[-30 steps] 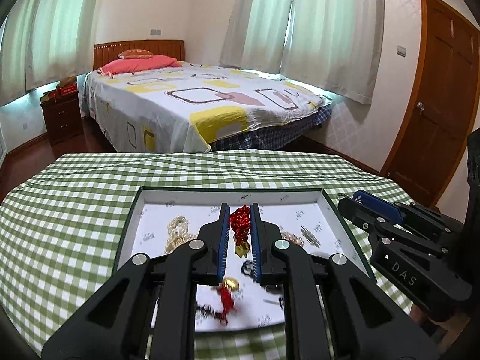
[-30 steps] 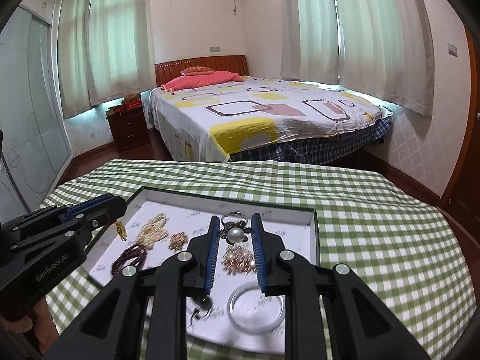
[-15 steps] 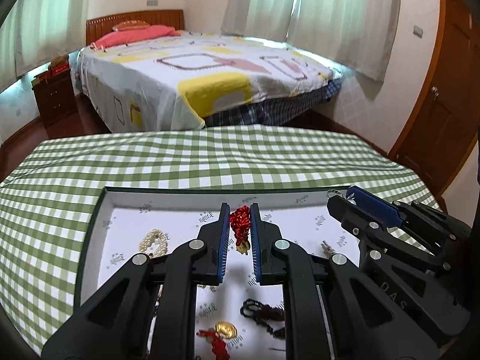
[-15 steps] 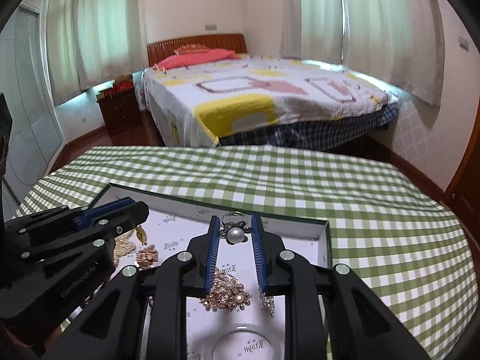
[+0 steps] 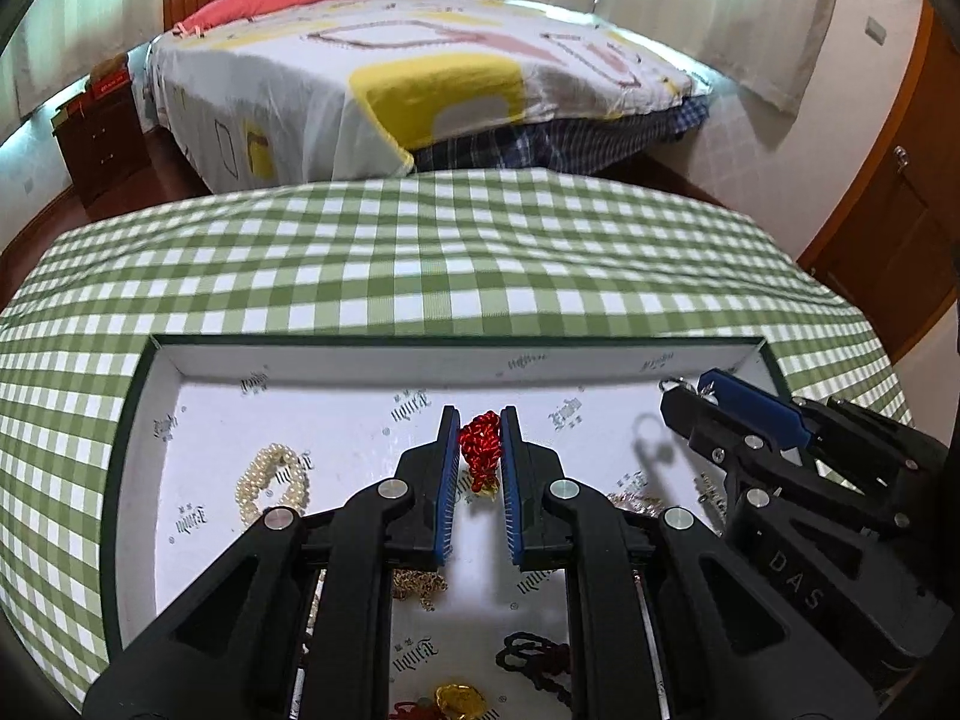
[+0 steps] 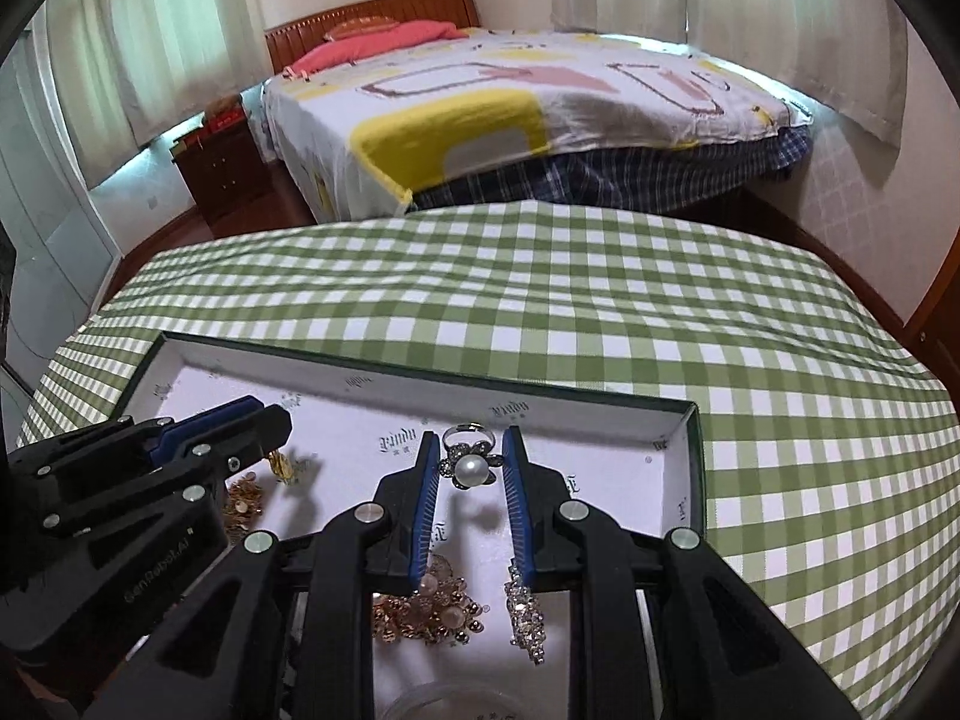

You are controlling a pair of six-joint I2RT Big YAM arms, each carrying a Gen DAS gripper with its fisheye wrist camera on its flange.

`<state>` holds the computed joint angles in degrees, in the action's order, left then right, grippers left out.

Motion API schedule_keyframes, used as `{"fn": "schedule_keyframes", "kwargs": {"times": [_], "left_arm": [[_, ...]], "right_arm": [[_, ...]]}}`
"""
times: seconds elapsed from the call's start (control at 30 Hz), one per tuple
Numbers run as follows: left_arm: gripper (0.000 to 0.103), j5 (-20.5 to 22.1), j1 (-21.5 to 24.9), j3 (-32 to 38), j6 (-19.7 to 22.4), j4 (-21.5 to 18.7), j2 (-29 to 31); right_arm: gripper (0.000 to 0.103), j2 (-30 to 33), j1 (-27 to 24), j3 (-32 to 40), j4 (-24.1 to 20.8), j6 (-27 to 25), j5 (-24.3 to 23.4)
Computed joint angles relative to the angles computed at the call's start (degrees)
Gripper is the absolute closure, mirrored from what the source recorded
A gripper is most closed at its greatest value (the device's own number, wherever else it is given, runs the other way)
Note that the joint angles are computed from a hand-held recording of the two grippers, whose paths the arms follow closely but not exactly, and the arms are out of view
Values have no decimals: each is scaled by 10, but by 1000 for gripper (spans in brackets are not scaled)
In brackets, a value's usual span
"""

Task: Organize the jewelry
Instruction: 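Carry the pearl ring and red tassel charm into the tray with both tools, then open the right tool to release the pearl ring while the left tool releases the red charm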

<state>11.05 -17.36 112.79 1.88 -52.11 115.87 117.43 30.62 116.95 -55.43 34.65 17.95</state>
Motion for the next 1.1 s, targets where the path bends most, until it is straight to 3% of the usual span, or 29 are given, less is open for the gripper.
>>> {"fn": "schedule_keyframes", "kwargs": {"times": [0.5, 0.6, 0.77, 0.83, 0.9, 1.1], "left_arm": [[86, -16, -1, 28, 10, -28, 25], [75, -14, 0, 29, 8, -29, 26], [73, -14, 0, 25, 9, -25, 23], [64, -15, 0, 21, 10, -22, 21], [56, -20, 0, 11, 7, -11, 14], [49, -24, 4, -2, 7, 1, 4]], "right_arm": [[81, 26, -7, 34, -43, 5, -9], [80, 27, -6, 35, -44, 5, -7], [79, 29, -6, 37, -44, 3, -6], [69, 27, -6, 35, -42, 3, -2], [67, 25, -5, 32, -40, 4, 4], [62, 21, -3, 25, -34, 6, 12]]}}
